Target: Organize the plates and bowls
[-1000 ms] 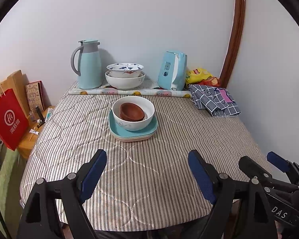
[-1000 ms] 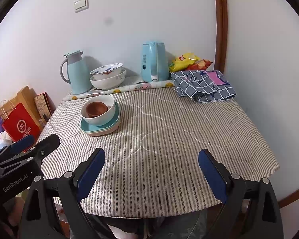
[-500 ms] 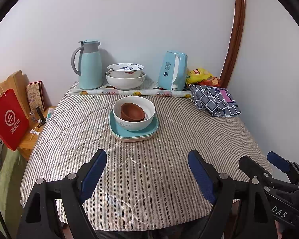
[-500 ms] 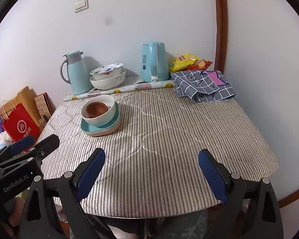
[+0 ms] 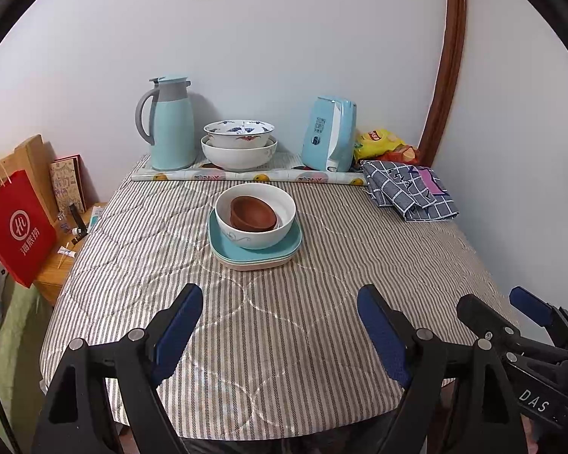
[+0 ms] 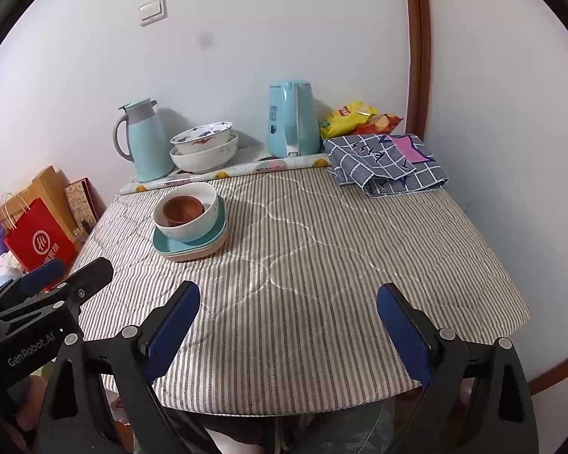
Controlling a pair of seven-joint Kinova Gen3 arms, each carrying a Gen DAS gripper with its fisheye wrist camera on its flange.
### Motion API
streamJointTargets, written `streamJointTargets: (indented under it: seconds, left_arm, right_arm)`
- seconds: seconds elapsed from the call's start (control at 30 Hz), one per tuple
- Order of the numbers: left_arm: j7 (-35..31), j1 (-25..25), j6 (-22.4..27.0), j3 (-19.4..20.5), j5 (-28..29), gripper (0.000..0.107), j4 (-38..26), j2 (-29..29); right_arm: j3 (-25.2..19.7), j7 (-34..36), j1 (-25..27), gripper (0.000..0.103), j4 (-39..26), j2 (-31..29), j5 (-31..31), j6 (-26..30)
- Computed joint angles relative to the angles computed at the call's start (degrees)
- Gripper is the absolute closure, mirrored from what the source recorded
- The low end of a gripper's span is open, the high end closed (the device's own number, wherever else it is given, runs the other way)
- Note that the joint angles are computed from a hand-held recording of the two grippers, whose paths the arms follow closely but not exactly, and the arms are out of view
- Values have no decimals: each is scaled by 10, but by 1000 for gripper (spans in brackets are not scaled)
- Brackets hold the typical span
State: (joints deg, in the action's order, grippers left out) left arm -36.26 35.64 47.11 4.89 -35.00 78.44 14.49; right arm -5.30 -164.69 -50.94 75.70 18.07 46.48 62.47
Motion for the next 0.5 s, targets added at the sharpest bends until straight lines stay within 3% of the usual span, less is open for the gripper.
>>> streamJointTargets:
  seconds: [0.5]
  left_arm:
    - [1, 1, 1, 0, -3, 25, -1, 0]
  right_arm:
    - [-1, -1, 0, 9, 1, -2, 2, 0]
